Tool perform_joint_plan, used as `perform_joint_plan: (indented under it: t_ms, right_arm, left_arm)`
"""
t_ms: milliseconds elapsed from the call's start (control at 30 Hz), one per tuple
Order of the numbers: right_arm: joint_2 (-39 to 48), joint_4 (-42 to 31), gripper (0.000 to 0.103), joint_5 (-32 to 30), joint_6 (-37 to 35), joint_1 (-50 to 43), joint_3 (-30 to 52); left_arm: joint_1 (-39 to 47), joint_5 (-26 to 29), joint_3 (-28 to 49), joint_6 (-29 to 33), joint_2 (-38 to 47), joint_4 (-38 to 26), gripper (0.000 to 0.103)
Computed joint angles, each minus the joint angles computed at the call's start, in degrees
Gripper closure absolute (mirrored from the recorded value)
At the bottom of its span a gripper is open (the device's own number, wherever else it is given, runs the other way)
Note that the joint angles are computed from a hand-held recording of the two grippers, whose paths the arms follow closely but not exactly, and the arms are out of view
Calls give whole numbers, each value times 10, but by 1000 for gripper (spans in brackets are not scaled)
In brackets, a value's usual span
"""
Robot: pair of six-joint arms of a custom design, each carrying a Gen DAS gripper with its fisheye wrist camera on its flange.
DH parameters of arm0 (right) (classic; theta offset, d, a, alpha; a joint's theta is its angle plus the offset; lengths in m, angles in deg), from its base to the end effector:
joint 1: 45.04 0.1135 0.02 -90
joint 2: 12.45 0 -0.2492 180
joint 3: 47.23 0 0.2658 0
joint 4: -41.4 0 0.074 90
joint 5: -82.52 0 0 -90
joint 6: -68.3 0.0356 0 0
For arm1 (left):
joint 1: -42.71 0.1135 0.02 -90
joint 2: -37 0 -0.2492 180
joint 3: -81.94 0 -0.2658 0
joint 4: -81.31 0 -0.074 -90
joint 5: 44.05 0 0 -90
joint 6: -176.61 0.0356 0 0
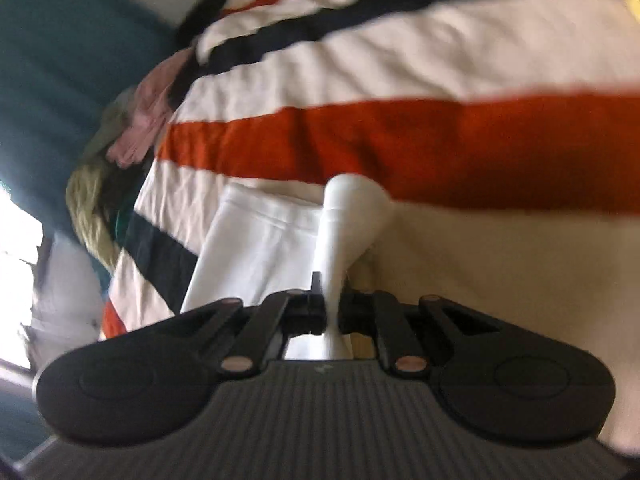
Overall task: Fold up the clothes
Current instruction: 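Lift and fold the leg with the right gripper while the left gripper grips the waistband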
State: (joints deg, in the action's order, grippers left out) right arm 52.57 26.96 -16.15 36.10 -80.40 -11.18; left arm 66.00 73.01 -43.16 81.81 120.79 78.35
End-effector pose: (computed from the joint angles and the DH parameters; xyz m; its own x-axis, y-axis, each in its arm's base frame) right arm 0.1879 -0.1268 0.1356 0.1099 0.9478 -0.2995 0.7315 0.1269 0.6699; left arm 0.2962 0.1099 0.1770 -0.4832 -0.2891 -0.8264 -0.0377 0.9499 -0.3103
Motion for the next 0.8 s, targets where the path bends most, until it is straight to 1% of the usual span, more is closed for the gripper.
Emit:
perform_joint_plan:
  t_ms: [33, 67, 133, 167, 200, 267, 333, 367, 467, 533, 567, 633, 733, 800]
  right_arm:
    - [-12, 3, 89, -17, 20, -10, -15]
    - [-38, 0, 82, -29, 40, -9, -32]
    - [-76, 8, 44, -55, 55, -20, -67]
    - [-100, 3, 39, -57, 65, -20, -81]
    - [-125, -3, 36, -58, 75, -19, -95]
    - [-147, -17, 36, -80, 95, -20, -102]
    - [-178, -40, 36, -107, 92, -29, -104]
    - [-178, -49, 36, -101, 82, -23, -95]
    - [-195, -85, 36, -81, 53, -17, -82]
    - [-183, -69, 37, -95, 63, -24, -87]
    - [-175, -61, 36, -103, 67, -29, -90]
    - [-162, -52, 37, -109, 64, -38, -92]
    - [-136, -35, 40, -100, 59, -43, -90]
    - [-116, -12, 42, -102, 69, -45, -90]
  left_arm:
    - [10, 9, 16, -12, 12, -20, 22]
    - [23, 22, 34, -26, 27, -42, 22]
    - [59, 67, 71, -73, 62, -87, 22]
    - [80, 93, 95, -93, 81, -119, 22]
    - [100, 115, 120, -106, 100, -154, 23]
    - [145, 139, 154, -142, 124, -198, 22]
    - [191, 161, 179, -167, 139, -234, 22]
    - [213, 173, 196, -172, 149, -256, 22]
    - [264, 197, 279, -165, 203, -347, 22]
    - [286, 206, 344, -170, 250, -399, 22]
    - [294, 210, 369, -176, 271, -414, 22]
    - [307, 222, 411, -189, 308, -426, 22]
    - [308, 228, 445, -231, 353, -397, 25]
    - [305, 242, 462, -272, 381, -373, 26]
